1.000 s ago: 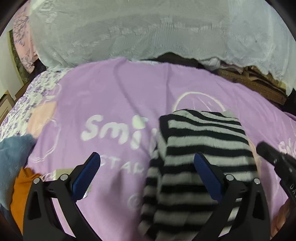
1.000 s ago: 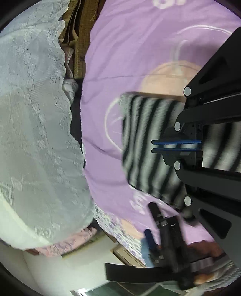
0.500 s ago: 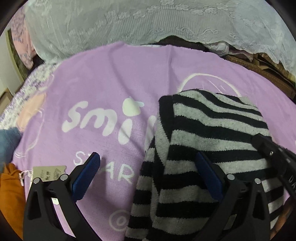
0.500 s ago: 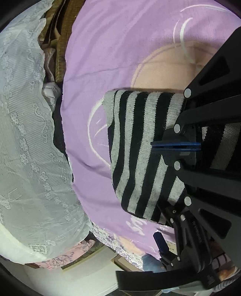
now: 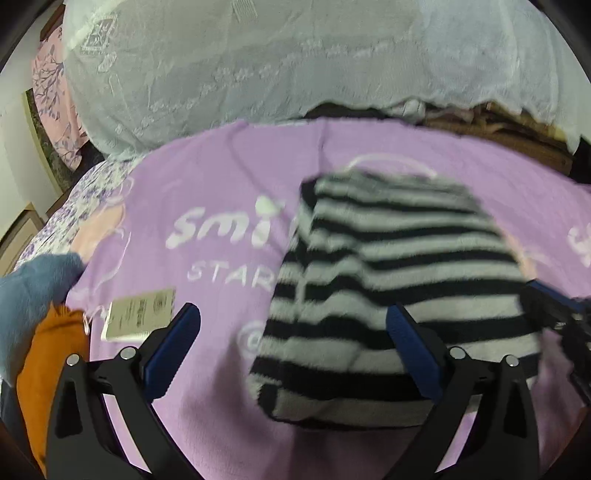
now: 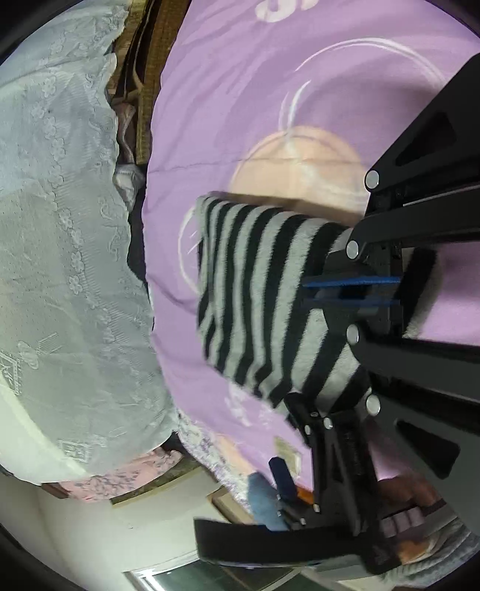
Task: Fold small clothes
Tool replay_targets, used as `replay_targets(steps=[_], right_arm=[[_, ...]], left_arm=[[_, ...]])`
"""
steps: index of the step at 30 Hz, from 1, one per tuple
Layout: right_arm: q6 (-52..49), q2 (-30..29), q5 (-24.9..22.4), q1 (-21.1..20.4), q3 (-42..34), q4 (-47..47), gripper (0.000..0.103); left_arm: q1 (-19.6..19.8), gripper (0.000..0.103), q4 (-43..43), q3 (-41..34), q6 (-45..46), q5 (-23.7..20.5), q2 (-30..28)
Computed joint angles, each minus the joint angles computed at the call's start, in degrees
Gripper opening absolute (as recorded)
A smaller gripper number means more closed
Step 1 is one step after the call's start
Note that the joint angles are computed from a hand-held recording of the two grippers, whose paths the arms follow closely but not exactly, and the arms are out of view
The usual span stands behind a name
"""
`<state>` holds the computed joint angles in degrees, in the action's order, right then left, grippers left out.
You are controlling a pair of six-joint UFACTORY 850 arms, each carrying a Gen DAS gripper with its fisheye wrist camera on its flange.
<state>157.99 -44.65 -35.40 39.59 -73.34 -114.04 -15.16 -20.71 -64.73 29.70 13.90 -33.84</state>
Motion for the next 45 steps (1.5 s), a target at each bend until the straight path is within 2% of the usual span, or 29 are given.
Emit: replay_targets(steps=[2, 13, 19, 22, 26, 29, 33, 36, 43, 45], right_arm=[[-0.51, -0.24, 0.32, -0.07, -0.20, 0.39, 0.008], [3.07, -0.08, -0.36, -0.15, 0.89, -2.84, 0.008], [4.68, 0.06, -0.36, -0.21, 1.20, -4.46, 0.012], [5.43, 0.30, -0.71, -0.04, 1.46, -5.46, 0.018], [3.84, 0.84, -3.33, 0.89, 1.76, -3.63, 0.035], [4.60, 1.21, -3.83, 0.95, 2.18, -3.99, 0.036], [3.26, 0.31, -2.79, 0.73, 1.32, -2.46, 0.039], [3.22, 0.22, -2.63, 0.71, 1.29, -2.68, 0.042], [3.83, 0.49, -2.95, 0.76, 1.60, -2.80, 0.043], [5.37, 0.89, -3.15, 0.65, 2.15, -3.66, 0.044]], left_arm=[[-0.25, 0.099, -3.49, -0.12, 3.60, 0.36, -0.65], [-0.01, 0.098, 0.62, 0.74, -0.23, 0.71, 0.13], [0.10, 0.098, 4.00, 0.96, -3.53, 0.36, 0.61], [0.13, 0.098, 7.01, 1.49, -6.30, 0.61, 1.17], [0.19, 0.098, 12.53, 2.54, -11.71, 1.57, 2.26], [0.41, 0.098, 16.04, 3.15, -15.60, 2.47, 2.96], [0.35, 0.098, 12.15, 1.98, -12.06, 1.19, 1.84], [0.11, 0.098, 5.23, 0.34, -4.93, -0.52, 0.11], [0.08, 0.098, 5.30, 0.87, -5.01, 0.14, 0.46], [0.36, 0.098, 8.58, 1.16, -8.28, -0.04, 0.86]])
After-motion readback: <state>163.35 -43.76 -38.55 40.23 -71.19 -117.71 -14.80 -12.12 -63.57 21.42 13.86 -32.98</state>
